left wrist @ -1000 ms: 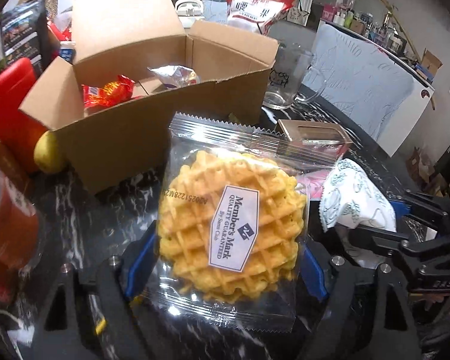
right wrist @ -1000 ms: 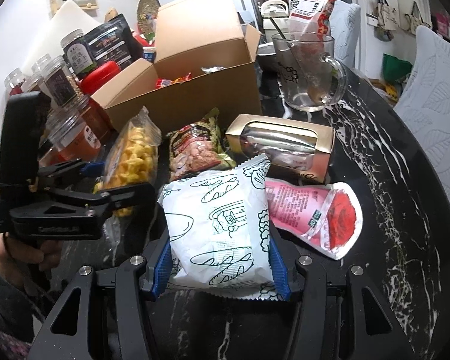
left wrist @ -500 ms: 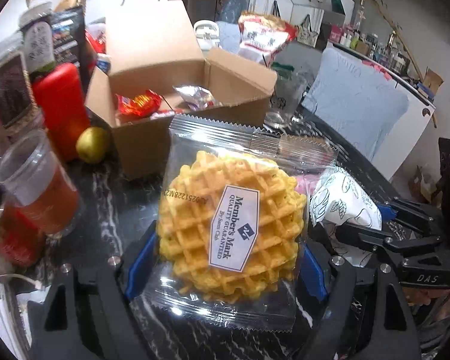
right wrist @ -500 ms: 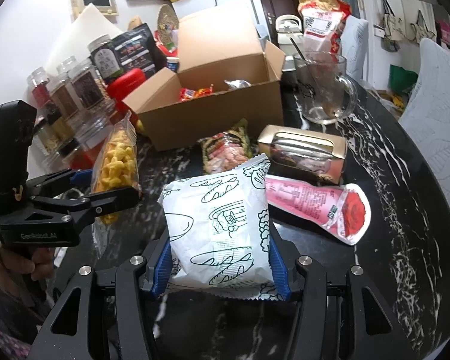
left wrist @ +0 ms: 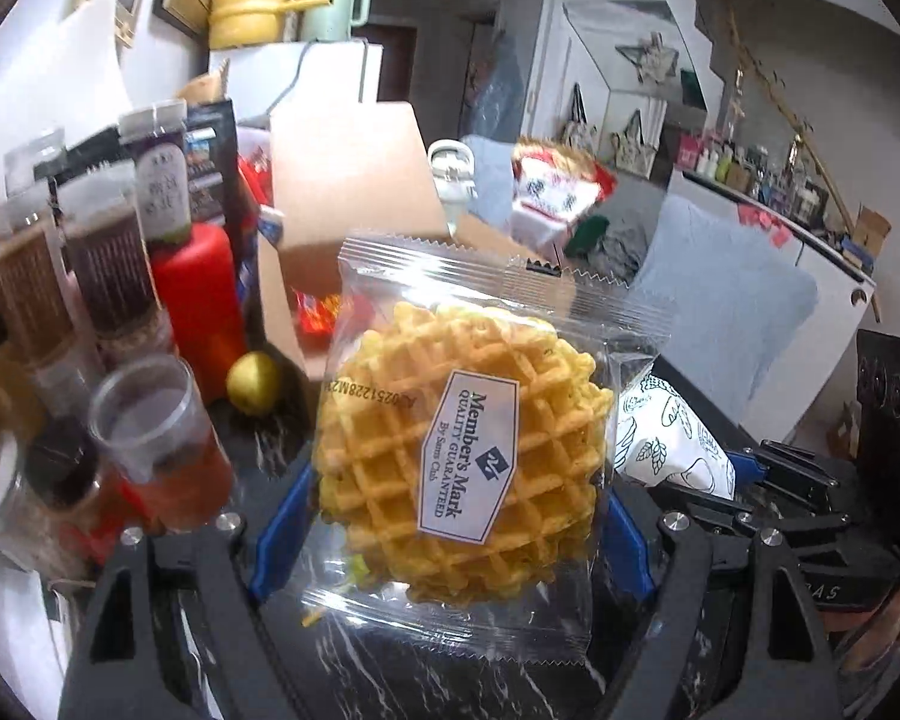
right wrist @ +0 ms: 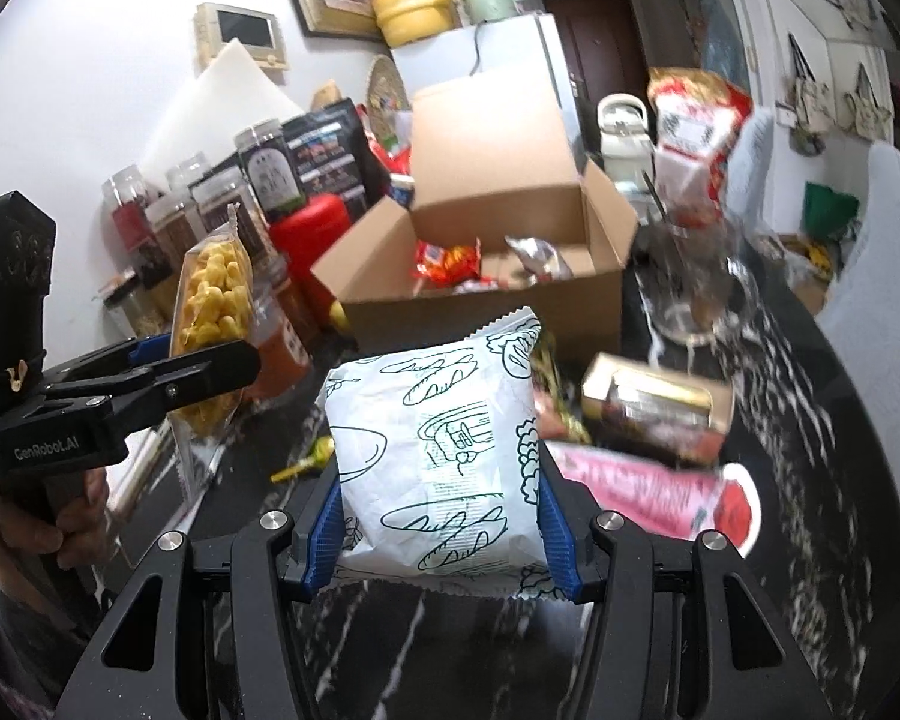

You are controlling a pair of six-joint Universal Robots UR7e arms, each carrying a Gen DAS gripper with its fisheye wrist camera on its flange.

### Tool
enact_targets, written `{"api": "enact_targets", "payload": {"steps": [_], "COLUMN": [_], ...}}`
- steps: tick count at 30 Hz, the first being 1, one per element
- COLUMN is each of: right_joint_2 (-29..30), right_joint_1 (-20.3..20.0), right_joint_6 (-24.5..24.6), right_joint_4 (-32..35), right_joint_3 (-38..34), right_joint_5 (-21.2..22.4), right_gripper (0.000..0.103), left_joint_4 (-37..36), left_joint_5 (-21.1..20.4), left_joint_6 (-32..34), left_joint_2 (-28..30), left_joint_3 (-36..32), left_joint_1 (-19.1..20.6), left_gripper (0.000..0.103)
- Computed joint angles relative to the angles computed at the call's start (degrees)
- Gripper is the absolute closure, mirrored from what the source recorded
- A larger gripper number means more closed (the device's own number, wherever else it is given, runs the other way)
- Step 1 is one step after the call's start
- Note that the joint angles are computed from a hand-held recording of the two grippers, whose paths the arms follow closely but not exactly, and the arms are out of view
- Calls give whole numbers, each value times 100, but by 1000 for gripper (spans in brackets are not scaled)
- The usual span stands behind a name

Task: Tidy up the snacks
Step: 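Carry the bread bag and waffle packet over the cardboard box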

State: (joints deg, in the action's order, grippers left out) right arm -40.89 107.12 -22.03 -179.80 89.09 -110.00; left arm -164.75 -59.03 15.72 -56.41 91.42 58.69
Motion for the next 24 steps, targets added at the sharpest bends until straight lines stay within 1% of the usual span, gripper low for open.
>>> {"api": "enact_targets", "payload": {"steps": [3,8,14,19,24], "right_joint_2": [74,245,553,937,1288], "right_joint_1": [51,112,120,122,69], "right_joint_6": [-140,-342,-540,-779,-843], "right_joint_4": [-14,62,332,575,1002], "right_joint_3": [-230,-737,-1542,-2384,-3236], "right_joint_5": [44,96,108,36,219], "right_gripper": [48,48,48,48,48], "left_joint_4": [-197,-409,-476,-545,-416], "left_joint_5": [-49,0,66,162,267], "left_joint_6": [163,428,557,622,632], "left_joint_2": [82,285,728,1172,1600], "left_joint_3": [-166,-527,-1253,-2006,-2760], "left_joint_1": [-8,-38,11,59,112], "left_gripper": [20,20,20,20,20]}}
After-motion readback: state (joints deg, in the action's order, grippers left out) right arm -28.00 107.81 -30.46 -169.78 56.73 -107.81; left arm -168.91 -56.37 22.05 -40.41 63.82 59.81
